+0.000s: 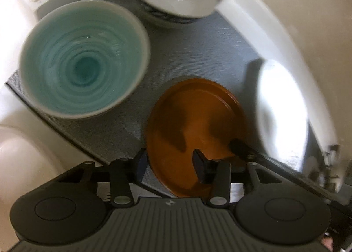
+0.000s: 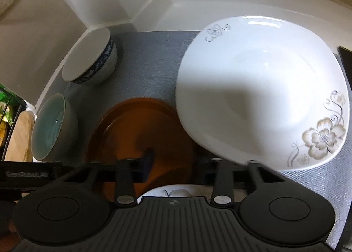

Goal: Organize plates and bowls
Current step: 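Move both grippers down to the rim of the terracotta-brown plate, then close both grippers on the brown plate rim and lift it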

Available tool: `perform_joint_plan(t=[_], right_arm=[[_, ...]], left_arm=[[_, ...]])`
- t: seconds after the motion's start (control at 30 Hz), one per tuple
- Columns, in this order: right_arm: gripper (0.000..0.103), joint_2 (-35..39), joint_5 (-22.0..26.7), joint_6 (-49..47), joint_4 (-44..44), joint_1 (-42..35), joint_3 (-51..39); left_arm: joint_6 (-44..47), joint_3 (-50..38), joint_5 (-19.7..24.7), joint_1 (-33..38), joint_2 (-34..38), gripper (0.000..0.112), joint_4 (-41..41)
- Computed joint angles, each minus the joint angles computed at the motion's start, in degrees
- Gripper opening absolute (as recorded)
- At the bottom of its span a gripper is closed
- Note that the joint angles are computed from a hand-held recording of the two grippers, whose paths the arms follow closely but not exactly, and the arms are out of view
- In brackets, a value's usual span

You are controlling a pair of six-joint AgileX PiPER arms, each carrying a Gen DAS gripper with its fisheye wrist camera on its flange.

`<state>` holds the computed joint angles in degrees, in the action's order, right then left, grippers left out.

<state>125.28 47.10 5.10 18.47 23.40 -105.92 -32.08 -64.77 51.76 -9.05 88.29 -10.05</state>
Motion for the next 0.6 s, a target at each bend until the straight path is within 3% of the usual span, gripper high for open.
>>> perform_joint_plan(t=[0.07,0.1,0.6], right_arm=[[0.021,0.17,-0.76,-0.10,-1.24,0.48,-0.06],[0.016,0.44,-0.91,-1.03,-0.87,0.59,-0.39],[0.007,-1.01,-6.86,-5.49,-2.71,2.61,-0.93]], left_arm=[[-5.70,-0.15,0.22,-1.12,-0.17,0.024,4.80],[-7.93,-0.04,0.25,-1.13,-0.29,0.021,6.36],[-8.59,1.69,-1.23,-0.45,-2.62,0.019,5.77]])
